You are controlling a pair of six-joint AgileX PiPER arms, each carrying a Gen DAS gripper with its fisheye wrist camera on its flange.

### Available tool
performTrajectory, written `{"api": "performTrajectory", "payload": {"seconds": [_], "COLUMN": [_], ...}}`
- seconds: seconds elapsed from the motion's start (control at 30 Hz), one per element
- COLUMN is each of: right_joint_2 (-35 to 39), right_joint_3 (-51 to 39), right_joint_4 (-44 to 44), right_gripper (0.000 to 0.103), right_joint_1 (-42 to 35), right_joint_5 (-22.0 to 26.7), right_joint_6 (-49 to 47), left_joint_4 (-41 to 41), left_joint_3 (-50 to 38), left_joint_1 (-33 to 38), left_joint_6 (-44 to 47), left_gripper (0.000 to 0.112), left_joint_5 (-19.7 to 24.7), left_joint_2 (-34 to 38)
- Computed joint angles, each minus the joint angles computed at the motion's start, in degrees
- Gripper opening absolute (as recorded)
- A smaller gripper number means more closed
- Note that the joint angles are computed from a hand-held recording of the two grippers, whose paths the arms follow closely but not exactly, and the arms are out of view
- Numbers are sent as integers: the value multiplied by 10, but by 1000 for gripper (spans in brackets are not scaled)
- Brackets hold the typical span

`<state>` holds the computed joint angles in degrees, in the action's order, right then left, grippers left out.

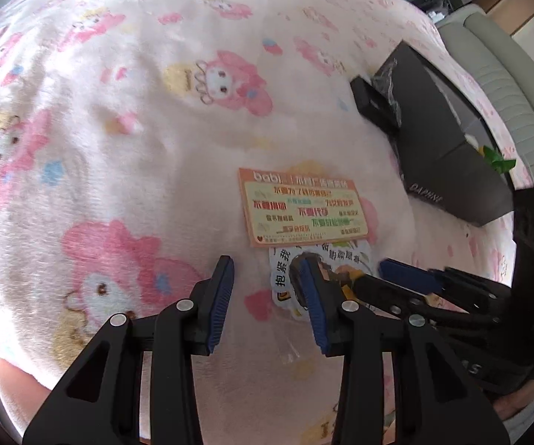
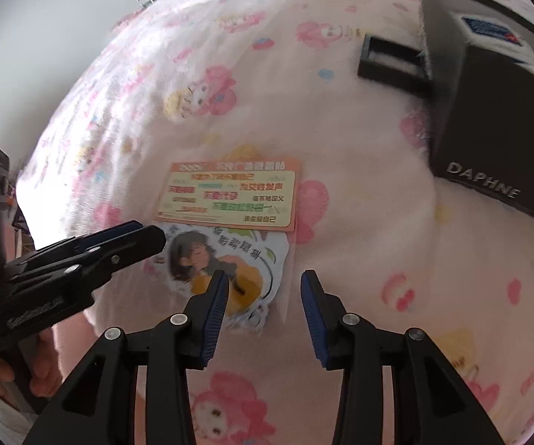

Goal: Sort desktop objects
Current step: 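Lift the printed card and carry it over the DAPHNE box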

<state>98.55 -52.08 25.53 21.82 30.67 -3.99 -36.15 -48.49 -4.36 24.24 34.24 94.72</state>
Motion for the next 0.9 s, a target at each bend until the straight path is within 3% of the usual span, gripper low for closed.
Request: {"api": "performTrajectory", "payload": {"seconds": [0.07,0.13,0.5,0.63,0.9], "right_joint_2": [9,0,-144,-210,-278], "right_joint_3": [0,8,57,62,32], "right_joint_4": [27,57,20,-17,32], "right_gripper": [36,36,35,35,35], "right_joint_1": [-3,-2,-38,-83,-301], "right_joint_5": [-2,-3,20,41,127], "right_joint_6": [-28,-66,-42,-16,-146], "left_joint_4": [-6,1,27,63,158], "left_joint_3": [5,9,-12,-73,-310], "left_joint_1": [-10,-21,-84,-148,-282], "left_joint_6": [7,-1,-65,-118,-210], "left_gripper": [36,27,27,27,27], "left_joint_5": [1,-1,31,40,89], "left_joint_2": [-2,-8,-83,-82,21]}}
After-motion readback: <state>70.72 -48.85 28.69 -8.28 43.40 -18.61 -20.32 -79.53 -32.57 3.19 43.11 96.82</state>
